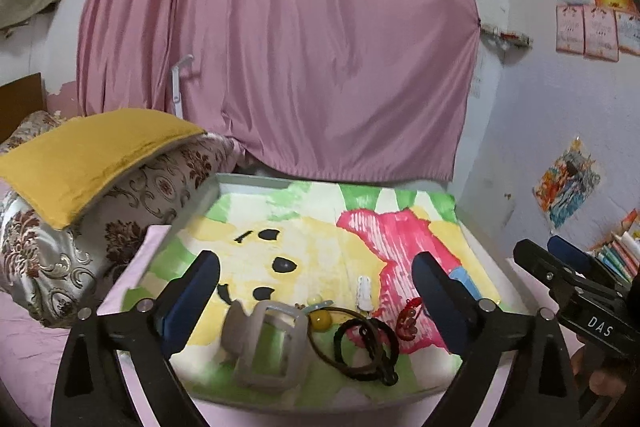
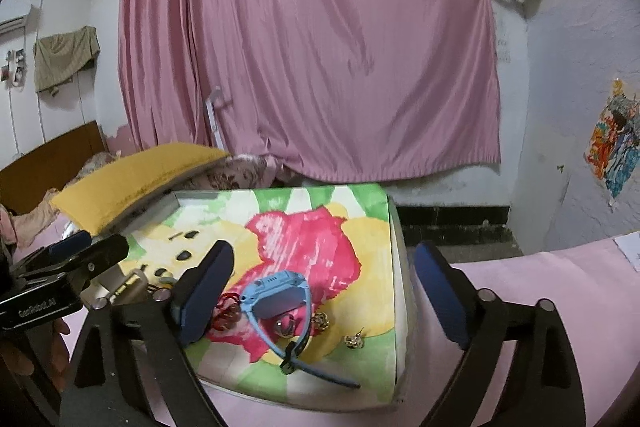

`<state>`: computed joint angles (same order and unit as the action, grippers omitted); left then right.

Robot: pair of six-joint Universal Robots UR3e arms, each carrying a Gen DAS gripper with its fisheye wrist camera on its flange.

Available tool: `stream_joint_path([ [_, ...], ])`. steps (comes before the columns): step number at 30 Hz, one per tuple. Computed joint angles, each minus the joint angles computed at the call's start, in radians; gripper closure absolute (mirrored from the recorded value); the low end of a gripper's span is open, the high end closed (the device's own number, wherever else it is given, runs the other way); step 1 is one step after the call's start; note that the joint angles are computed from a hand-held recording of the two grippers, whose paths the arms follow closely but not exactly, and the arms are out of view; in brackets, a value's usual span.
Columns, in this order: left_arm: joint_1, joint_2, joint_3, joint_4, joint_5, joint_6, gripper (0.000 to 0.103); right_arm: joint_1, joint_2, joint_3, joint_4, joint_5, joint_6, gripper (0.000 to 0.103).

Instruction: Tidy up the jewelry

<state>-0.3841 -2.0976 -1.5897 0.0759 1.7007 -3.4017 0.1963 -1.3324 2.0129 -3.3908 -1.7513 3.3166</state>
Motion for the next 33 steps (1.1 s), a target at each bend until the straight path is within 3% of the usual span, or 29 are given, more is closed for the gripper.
stream_joint_path([
  [5, -0.011, 0.083, -0.153, 0.116, 0.026, 0.022, 0.002, 0.035, -0.069, 0.082, -0.048, -0.028, 0.010, 0.002],
  [21, -0.055, 0.299, -0.512, 0.292, 0.080, 0.029, 0.001, 0.192, -0.231, 0.298, -0.110, -0.164, 0.068, 0.002],
  [33, -0.112, 0.351, -0.721, 0.476, 0.154, 0.002, 0.001, 0.380, -0.179, 0.392, -0.274, -0.378, 0.124, 0.002],
])
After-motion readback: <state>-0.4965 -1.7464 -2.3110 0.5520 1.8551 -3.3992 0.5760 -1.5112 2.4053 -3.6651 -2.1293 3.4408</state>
